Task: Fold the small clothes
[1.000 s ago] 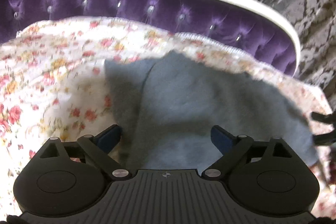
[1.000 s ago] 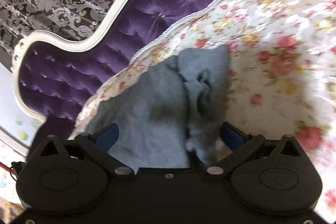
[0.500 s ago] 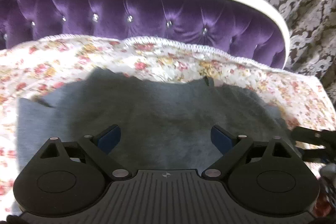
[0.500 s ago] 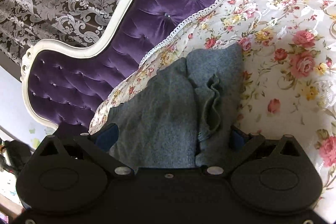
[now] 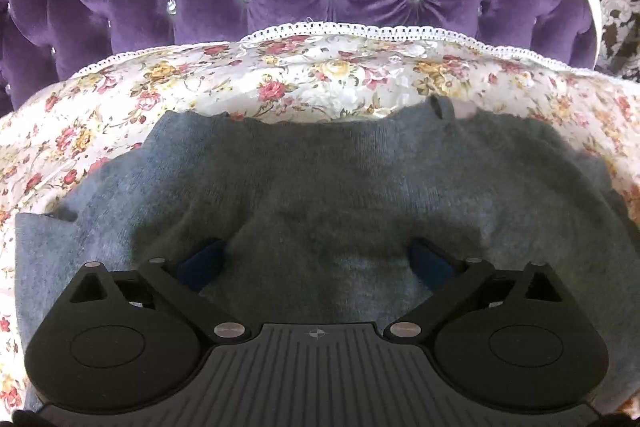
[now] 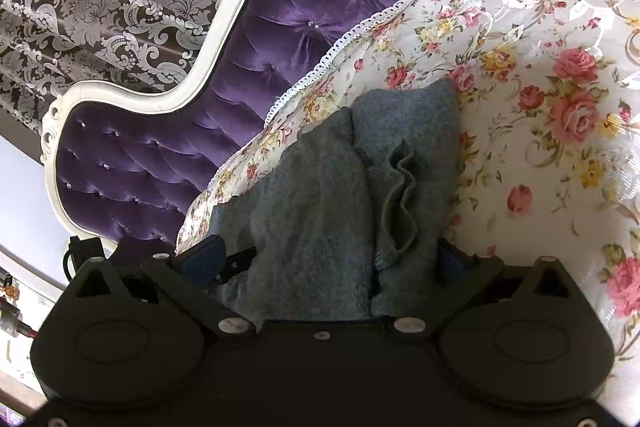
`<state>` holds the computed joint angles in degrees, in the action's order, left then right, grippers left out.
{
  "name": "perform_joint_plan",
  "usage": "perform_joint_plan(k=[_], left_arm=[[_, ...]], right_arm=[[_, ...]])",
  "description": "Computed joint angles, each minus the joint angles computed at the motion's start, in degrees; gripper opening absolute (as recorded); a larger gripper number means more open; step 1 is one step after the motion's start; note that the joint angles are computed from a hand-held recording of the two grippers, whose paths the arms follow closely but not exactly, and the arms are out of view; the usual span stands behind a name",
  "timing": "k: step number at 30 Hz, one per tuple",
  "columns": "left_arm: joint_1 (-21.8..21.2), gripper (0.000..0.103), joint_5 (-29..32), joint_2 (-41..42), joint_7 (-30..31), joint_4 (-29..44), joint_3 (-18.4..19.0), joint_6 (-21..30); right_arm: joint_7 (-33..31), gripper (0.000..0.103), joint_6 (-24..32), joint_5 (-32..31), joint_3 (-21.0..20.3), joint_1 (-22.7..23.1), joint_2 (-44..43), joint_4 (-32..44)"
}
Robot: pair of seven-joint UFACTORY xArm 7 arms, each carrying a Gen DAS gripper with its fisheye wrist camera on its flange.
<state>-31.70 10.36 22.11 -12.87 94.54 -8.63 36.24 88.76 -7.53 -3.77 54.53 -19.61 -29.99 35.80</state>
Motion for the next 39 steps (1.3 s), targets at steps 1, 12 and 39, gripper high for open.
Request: perform_joint_plan(k=[1,12,39], left_arm=[[0.23,0.097,-0.68,-0.49,0.06,-0.13,-0.27,0.4],[3.99,0.09,-8.96,-14.91,7.94,-18.8,-4.06,-6.06],[-2.96,0.091,6.54,3.16,-6.72,3.86,3.09,-1.32]], right_arm=[[0.0,0.103,0.01,-0.03,0.02,-0.03,0.04,0.05],[-1.0,0.102,-0.19,0.2,-0.54,0.72,0.27,-0.13],[-5.57,0.103,-2.44,2.38,-2.32,3.05,2.05,-0.98]])
